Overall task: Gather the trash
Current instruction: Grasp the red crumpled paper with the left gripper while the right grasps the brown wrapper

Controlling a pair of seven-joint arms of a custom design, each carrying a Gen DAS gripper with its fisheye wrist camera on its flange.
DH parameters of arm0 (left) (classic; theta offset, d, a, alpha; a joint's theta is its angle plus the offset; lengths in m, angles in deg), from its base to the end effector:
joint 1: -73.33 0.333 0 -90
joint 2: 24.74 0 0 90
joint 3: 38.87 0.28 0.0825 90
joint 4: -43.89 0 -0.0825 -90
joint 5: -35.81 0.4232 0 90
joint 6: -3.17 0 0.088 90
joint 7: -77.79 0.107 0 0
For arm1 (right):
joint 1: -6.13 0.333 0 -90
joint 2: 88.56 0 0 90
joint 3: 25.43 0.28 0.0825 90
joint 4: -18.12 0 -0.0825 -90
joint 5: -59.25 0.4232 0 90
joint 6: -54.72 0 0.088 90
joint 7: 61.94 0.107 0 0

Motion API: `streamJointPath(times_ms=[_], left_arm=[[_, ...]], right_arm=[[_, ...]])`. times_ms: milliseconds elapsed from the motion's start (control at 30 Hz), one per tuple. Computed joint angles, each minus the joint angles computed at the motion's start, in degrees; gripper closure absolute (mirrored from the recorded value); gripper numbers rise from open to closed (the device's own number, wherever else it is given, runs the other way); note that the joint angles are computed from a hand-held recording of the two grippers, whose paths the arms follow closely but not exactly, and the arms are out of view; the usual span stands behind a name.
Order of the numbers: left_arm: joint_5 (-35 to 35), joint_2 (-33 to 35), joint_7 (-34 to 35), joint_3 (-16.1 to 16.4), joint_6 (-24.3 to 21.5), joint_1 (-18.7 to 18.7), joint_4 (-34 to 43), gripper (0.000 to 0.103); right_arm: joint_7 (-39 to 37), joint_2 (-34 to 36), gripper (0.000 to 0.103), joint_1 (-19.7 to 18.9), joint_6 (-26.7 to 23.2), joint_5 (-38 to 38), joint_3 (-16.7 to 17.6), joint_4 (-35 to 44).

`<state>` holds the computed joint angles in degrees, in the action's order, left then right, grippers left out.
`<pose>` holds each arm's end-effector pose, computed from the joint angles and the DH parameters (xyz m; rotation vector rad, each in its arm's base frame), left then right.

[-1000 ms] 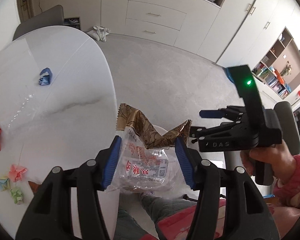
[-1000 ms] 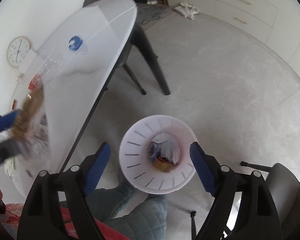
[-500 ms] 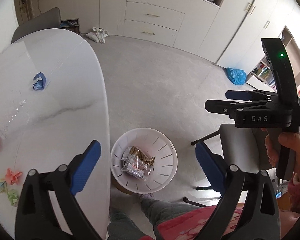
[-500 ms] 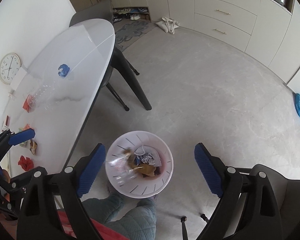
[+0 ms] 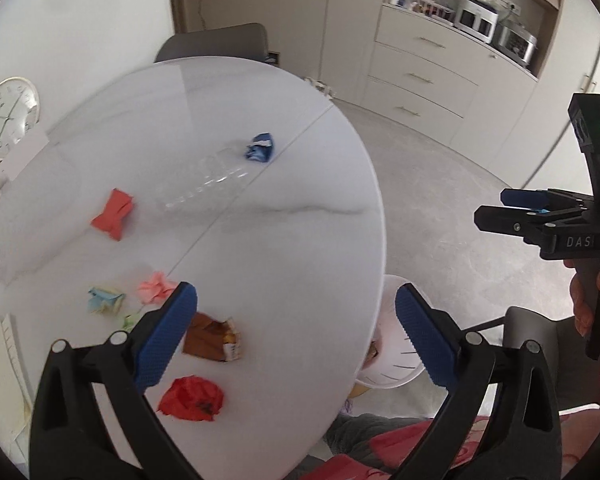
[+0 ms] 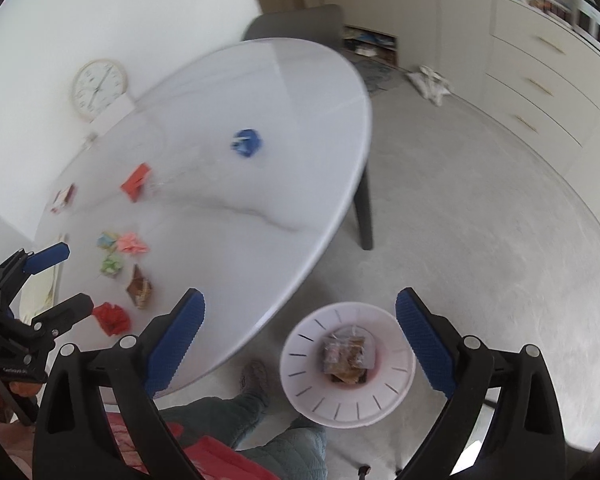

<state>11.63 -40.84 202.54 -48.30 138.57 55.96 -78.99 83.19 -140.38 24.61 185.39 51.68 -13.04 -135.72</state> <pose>0.4953 -0.2619 0.5285 -1.0065 2.6800 -0.8305 0.3406 0.1970 0.5055 -1.4627 2.2081 -0.4362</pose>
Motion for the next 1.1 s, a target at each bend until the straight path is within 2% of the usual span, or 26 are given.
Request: streamJointPath(times_ms=[100, 300, 533, 767, 867, 933, 1000, 1100], left_arm=[[2.7, -0.8, -2.9, 0.6, 1.0, 2.1, -1.6, 0.008], [5.1, -1.9, -8.2, 2.0, -0.3, 5.1, -3.5, 0.008], [5.8, -2.0, -8.8, 2.6, -0.6, 5.9, -4.5, 0.008], [8.5, 3.3, -10.8, 1.5, -1.0, 7.0, -3.7, 0.009], [10.2, 6.0, -11.9, 0.9, -2.4, 7.4, -2.5, 0.026], [11.2, 7.1, -12.6, 0.6, -3.2, 7.6, -2.1, 0.046], [11.6, 7.8, -12.6, 0.5, -3.9, 7.8, -1.9, 0.055], [10.9, 6.7, -11.3, 0.5, -2.8, 7.8, -3.3, 0.062]], right_arm=[[-3.6, 6.3, 0.007, 0.7, 3.2, -0.1, -0.7, 3.9], [-10.4, 16.9, 0.007, 2.6, 6.6, 1.1, -1.5, 11.2], [-13.3, 22.1, 0.007, 3.2, 7.3, 2.1, -1.4, 15.6], [-13.5, 24.9, 0.007, 3.9, 8.0, 2.9, -1.3, 17.3], [-14.1, 26.5, 0.007, 4.2, 8.0, 3.0, -1.2, 18.2], [-14.7, 27.7, 0.007, 4.7, 8.4, 3.4, -1.4, 18.8], [-15.4, 28.8, 0.007, 5.0, 8.7, 3.5, -1.4, 19.5], [-17.3, 31.5, 0.007, 5.6, 9.3, 4.1, -1.8, 21.2]])
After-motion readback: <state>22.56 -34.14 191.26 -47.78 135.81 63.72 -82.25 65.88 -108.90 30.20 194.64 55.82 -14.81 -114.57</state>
